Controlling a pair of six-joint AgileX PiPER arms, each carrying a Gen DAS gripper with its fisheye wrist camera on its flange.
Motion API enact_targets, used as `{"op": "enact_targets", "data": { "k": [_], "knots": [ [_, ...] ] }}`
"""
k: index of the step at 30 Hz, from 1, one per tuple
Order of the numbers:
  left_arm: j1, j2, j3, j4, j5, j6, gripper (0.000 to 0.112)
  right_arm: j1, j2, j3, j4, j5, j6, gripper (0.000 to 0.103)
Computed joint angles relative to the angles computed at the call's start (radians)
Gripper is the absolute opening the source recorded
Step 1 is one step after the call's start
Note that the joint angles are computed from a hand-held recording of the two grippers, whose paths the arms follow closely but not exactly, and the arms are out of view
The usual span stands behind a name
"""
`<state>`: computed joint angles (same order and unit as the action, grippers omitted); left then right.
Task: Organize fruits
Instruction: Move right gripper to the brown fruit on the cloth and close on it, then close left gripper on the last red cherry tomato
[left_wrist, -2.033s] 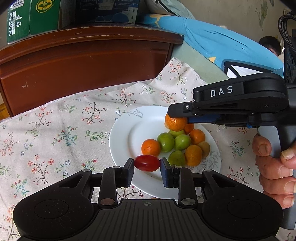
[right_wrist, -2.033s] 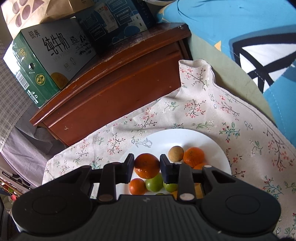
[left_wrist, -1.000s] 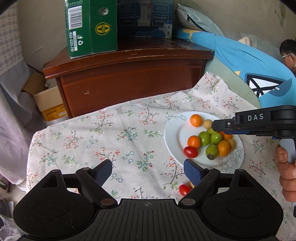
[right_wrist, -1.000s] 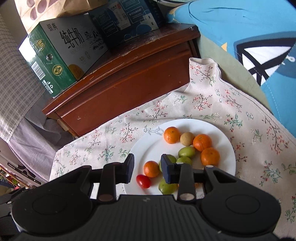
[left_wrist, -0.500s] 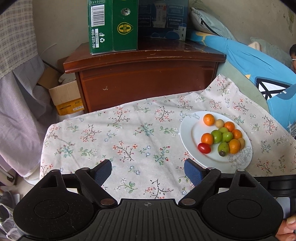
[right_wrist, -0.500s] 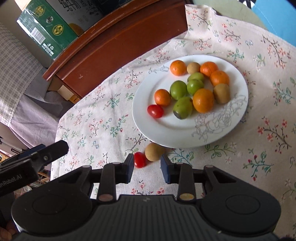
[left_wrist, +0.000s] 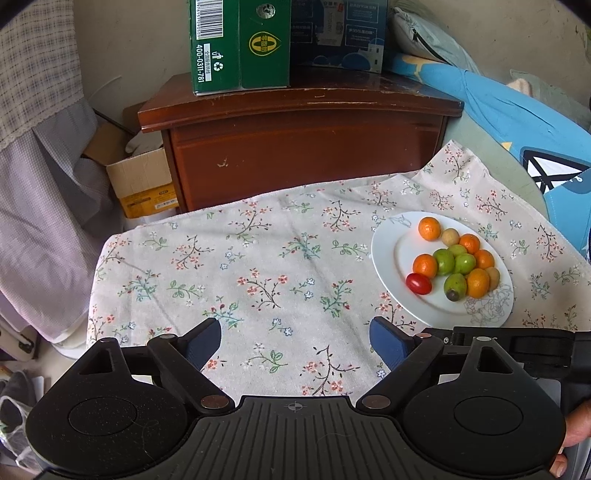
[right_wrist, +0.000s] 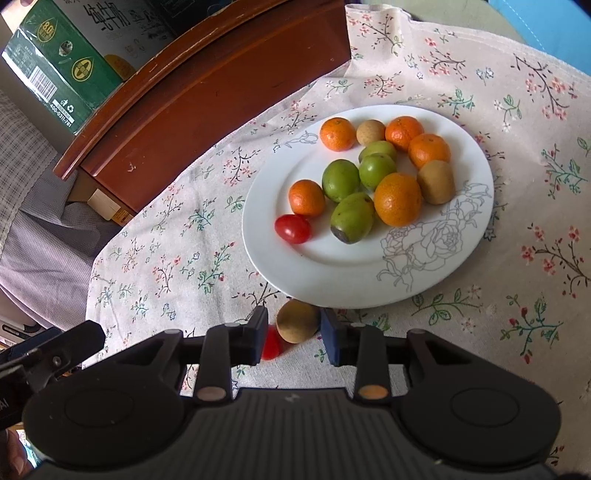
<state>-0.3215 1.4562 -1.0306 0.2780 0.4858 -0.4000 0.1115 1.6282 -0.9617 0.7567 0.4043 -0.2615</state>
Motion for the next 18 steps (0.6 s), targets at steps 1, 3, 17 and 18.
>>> {"op": "enact_targets", "data": {
  "k": [1,3,17,18],
  "knots": [
    [-0.002,0.001,0.000,0.003,0.001,-0.005,0.089,0.012,0.000,0.001,-0.029,-0.013,0.025,0.033],
    [-0.005,0.001,-0.001,0.006,0.003,-0.009,0.089,0.031,0.003,-0.001,-0.091,-0.034,0.078,0.033],
    [-0.016,0.043,0.016,-0.141,-0.005,0.161,0.089,0.007,-0.010,0.006,-0.052,0.000,0.076,0.026],
    [-0.019,0.051,0.019,-0.162,-0.010,0.181,0.089,-0.001,-0.019,0.008,-0.049,0.013,0.070,0.026]
  ]
}}
